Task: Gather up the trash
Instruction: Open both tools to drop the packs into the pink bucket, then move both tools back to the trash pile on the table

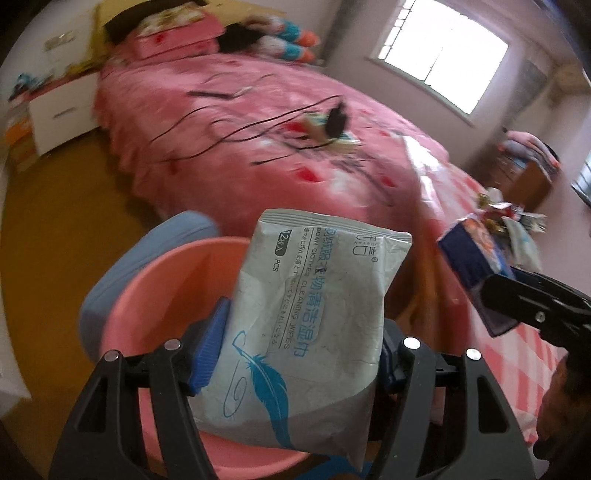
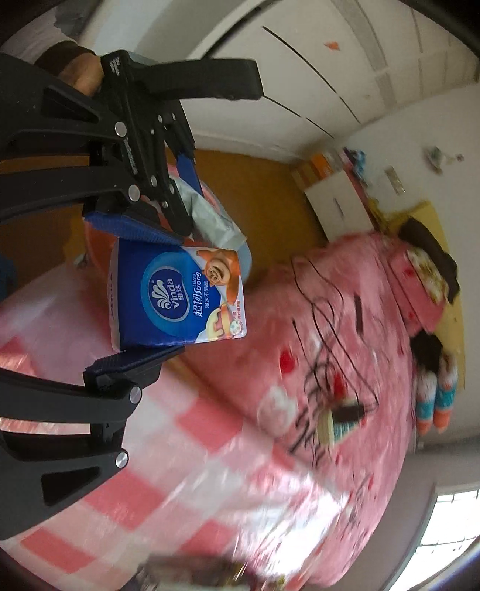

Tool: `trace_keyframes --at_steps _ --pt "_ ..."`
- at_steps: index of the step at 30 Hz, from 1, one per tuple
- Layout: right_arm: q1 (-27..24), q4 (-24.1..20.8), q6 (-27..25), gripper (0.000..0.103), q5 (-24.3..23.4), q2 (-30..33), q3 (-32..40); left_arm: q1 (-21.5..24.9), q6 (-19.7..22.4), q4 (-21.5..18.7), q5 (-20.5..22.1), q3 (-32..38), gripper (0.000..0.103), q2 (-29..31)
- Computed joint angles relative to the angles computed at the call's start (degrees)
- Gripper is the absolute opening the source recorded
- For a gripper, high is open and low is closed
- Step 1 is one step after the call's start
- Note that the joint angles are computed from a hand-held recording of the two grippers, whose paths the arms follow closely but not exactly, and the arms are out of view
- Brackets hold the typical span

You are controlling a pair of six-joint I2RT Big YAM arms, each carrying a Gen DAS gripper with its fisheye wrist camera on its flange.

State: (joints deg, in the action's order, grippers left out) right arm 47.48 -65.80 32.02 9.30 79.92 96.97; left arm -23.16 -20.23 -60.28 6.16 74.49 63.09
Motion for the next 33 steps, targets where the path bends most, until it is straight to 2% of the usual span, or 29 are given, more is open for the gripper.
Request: trace_keyframes --at_steps 3,4,6,11,13,17,21,28,33 --pt "0.2 1.0 -0.8 0.056 -3.1 2.9 1.4 2.5 0.1 -0.7 -2.2 -1.5 0.070 0.0" --pt "0.3 1.2 -1.1 0.058 -3.8 4.1 2.0 2.8 0.2 -0.9 -3.0 -1.7 0.076 0.1" --pt "0.2 1.4 -0.9 0.068 -4.8 4.6 2.1 3.8 0.0 -1.1 -4.2 -2.4 0.079 0.0" --pt "-0.6 4.5 1.7 0.078 -5.2 2.2 -0.7 4.0 2.5 -0.2 -7.2 -3.4 0.084 -0.8" --pt "-0.8 4.7 2.4 0.078 -4.0 0.7 -1.8 3.8 3.3 0.0 -7.7 -3.4 0.084 -0.7" --pt "-1.2 3.8 3.8 0.080 -0.7 -2.5 -4.2 3.3 4.3 2.7 -7.7 -4.3 0.084 -1.8" --pt "-1.1 1.9 4.7 0.082 4.4 -6.3 -7.2 2.5 4.1 4.3 -6.4 -4.2 0.084 -1.9" --pt "-0.7 -2.0 8.1 0.082 10.9 -12.1 -11.3 -2.7 7.6 -0.1 -8.5 2.0 0.084 1.9" --pt "-0.5 -5.3 12.6 0.083 15.0 -17.3 -14.0 -6.7 9.4 -1.0 -7.1 7.3 0.084 4.5"
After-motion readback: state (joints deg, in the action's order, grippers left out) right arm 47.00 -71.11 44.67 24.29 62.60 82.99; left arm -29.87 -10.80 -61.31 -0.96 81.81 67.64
